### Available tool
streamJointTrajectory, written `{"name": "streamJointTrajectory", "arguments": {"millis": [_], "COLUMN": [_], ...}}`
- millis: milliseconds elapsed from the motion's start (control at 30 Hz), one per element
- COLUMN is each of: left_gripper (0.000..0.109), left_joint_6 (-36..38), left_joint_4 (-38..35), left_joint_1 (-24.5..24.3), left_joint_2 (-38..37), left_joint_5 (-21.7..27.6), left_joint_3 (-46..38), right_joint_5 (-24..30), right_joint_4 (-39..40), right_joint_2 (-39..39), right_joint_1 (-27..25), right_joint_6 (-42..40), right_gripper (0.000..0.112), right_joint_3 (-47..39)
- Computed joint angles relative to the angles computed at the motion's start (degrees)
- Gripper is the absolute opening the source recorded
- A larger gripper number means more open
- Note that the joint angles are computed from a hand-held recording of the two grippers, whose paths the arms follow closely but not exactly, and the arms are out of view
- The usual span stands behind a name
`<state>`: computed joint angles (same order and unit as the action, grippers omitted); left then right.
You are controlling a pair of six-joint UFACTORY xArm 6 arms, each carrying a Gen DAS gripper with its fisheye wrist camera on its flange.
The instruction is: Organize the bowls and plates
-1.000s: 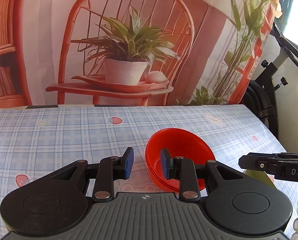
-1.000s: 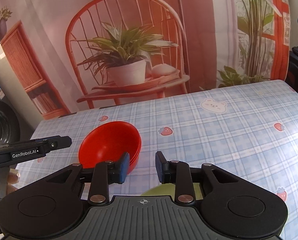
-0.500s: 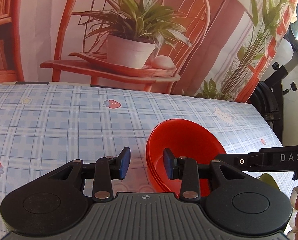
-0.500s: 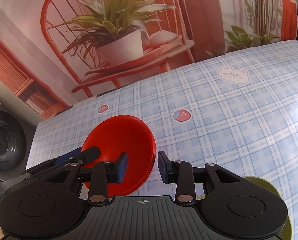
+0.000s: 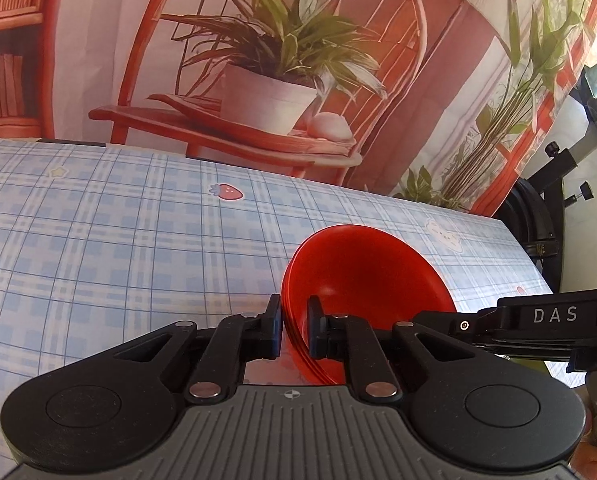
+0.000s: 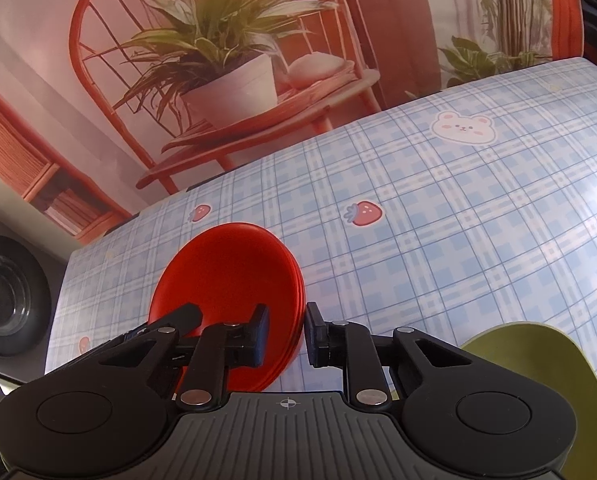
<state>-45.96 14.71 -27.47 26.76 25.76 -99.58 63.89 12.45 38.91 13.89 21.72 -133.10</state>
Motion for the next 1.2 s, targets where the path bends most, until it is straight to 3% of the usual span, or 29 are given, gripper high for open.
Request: {"name": "streamJointTrajectory", "arguments": {"millis": [67,200,367,467,633,1200], "left_gripper": [0.013,0.013,0.013,0.013,0.013,0.014], "left_joint_6": [-1.9,-7.6,-17.2,-18.1,-22.3,-25.6], "left_joint_4": [0.9,6.0,14.5,16.4,18.3,23.3], "left_joint_1": [-0.1,-0.9,-3.3,-4.5,-6.3,-13.4], "left_joint_2": [-1.4,-4.5,-9.2,-11.6,-16.0,-20.5], "left_joint_5": [-0.5,1.0,6.2,8.7,8.9,17.3], "left_joint_3": [2.0,5.0,8.3,9.8,14.2,14.4], "right_joint_5": [-1.8,-4.8,-12.4,-15.1,-18.3,-23.7], "right_joint_4": [0.0,1.3,1.3,2.3,4.8,10.2], "right_joint_2": [-2.1,-6.6,-14.5,-18.8,-25.8,-40.5], "right_joint_1": [0.1,0.5,2.1,2.6,2.5,1.6], "right_joint_6": [0.5,0.4,-1.4,-0.6,-1.2,-7.5], "right_gripper": [0.011,0.010,0.010,0.010,0.010,0.010], "right_joint_3": [3.7,10.8,22.4,28.3,37.0,53.5]}}
